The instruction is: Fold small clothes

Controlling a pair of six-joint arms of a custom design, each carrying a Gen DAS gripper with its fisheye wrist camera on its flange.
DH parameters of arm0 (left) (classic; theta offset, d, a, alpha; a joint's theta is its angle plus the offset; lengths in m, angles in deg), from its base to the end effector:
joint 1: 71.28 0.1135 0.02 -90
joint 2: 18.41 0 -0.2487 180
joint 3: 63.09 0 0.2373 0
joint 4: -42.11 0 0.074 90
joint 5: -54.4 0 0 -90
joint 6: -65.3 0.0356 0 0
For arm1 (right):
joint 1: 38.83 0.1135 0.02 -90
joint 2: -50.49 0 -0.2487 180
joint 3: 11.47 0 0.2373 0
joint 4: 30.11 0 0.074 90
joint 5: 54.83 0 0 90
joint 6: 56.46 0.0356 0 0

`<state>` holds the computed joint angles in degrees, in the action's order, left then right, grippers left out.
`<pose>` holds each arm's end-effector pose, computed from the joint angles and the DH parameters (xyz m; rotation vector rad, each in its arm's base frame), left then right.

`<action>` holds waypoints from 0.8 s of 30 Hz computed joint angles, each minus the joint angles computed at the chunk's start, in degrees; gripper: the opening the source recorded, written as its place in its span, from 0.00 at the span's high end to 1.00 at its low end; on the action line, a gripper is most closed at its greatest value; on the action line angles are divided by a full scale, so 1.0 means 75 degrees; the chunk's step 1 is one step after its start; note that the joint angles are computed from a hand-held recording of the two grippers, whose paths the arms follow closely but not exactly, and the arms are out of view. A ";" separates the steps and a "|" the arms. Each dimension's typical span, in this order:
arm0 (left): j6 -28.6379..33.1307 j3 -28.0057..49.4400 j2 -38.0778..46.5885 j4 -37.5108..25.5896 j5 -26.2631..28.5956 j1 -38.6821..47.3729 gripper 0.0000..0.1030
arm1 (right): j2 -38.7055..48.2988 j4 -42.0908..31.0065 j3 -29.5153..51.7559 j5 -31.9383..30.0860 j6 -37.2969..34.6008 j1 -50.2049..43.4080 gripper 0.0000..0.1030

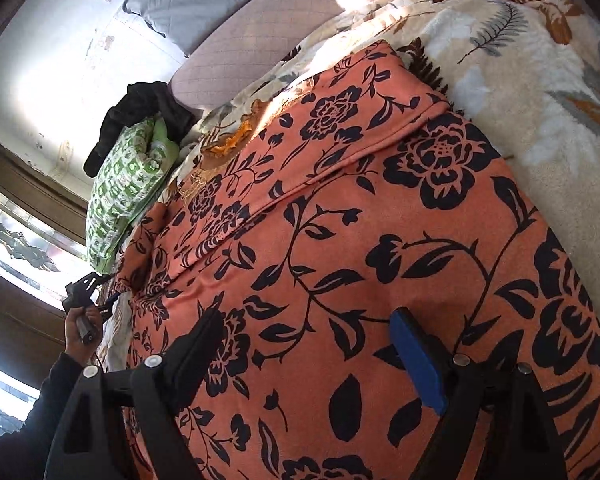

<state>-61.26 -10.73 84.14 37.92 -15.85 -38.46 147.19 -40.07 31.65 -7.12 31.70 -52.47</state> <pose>0.2490 0.1463 0.0866 -1.3053 2.1309 -0.4602 0.2336 -0.0320 0.0797 0.0304 2.4708 0.8652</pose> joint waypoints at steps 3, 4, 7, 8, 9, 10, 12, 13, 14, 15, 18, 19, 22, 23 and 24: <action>0.0370 0.0018 -0.1096 -0.0850 -0.1470 -0.0864 0.97 | 0.0094 0.0025 0.0023 -0.0163 -0.0070 -0.0076 0.15; 0.0438 -0.0008 -0.1670 -0.1126 -0.1851 -0.1235 0.97 | 0.0149 0.0032 0.0044 -0.0235 -0.0111 -0.0116 0.15; 0.0852 0.0293 -0.3719 -0.2262 -0.3381 -0.3154 0.97 | 0.0319 0.0130 0.0063 -0.0488 -0.0148 -0.0280 0.15; 0.0963 0.0641 -0.4191 -0.2701 -0.3966 -0.4021 0.97 | 0.0324 0.0186 0.0026 -0.0546 -0.0167 -0.0314 0.15; 0.1097 0.1122 -0.4434 -0.3070 -0.4521 -0.4912 0.97 | 0.0323 0.0257 -0.0023 -0.0600 -0.0198 -0.0341 0.15; 0.1247 0.1605 -0.4535 -0.3382 -0.5051 -0.5806 0.97 | 0.0334 0.0310 -0.0061 -0.0673 -0.0252 -0.0392 0.15; 0.1452 0.2903 -0.3913 -0.3716 -0.5821 -0.7487 0.97 | 0.0381 0.0428 -0.0137 -0.0853 -0.0323 -0.0503 0.15; 0.1496 0.3505 -0.3446 -0.3802 -0.6081 -0.8244 0.96 | 0.0423 0.0464 -0.0157 -0.0960 -0.0380 -0.0575 0.15; 0.1484 0.4136 -0.2846 -0.3873 -0.6130 -0.8818 0.96 | 0.0458 0.0475 -0.0166 -0.1062 -0.0429 -0.0643 0.15; 0.1412 0.4747 -0.2170 -0.3920 -0.5943 -0.9264 0.96 | 0.0483 0.0461 -0.0158 -0.1154 -0.0457 -0.0705 0.15; 0.1385 0.6850 0.0318 -0.4519 -0.5055 -1.0140 0.84 | 0.0522 0.0241 -0.0097 -0.1388 -0.0606 -0.0870 0.15; 0.1342 0.7601 0.1217 -0.4937 -0.4798 -1.0281 0.73 | 0.0537 0.0089 -0.0046 -0.1455 -0.0703 -0.0926 0.15; 0.0866 0.8795 0.3126 -0.6177 -0.4141 -1.0334 0.36 | 0.0478 -0.0528 0.0115 -0.1656 -0.0967 -0.1100 0.15; 0.0586 0.8479 0.3191 -0.6258 -0.4040 -1.0295 0.36 | 0.0459 -0.0799 0.0194 -0.1747 -0.1092 -0.1197 0.15; 0.0308 0.7779 0.2943 -0.6000 -0.3977 -1.0269 0.36 | 0.0423 -0.1065 0.0272 -0.1845 -0.1211 -0.1317 0.15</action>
<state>-58.95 47.62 106.21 -7.08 -45.68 -115.48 150.36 -48.06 33.69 -20.96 22.62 -62.35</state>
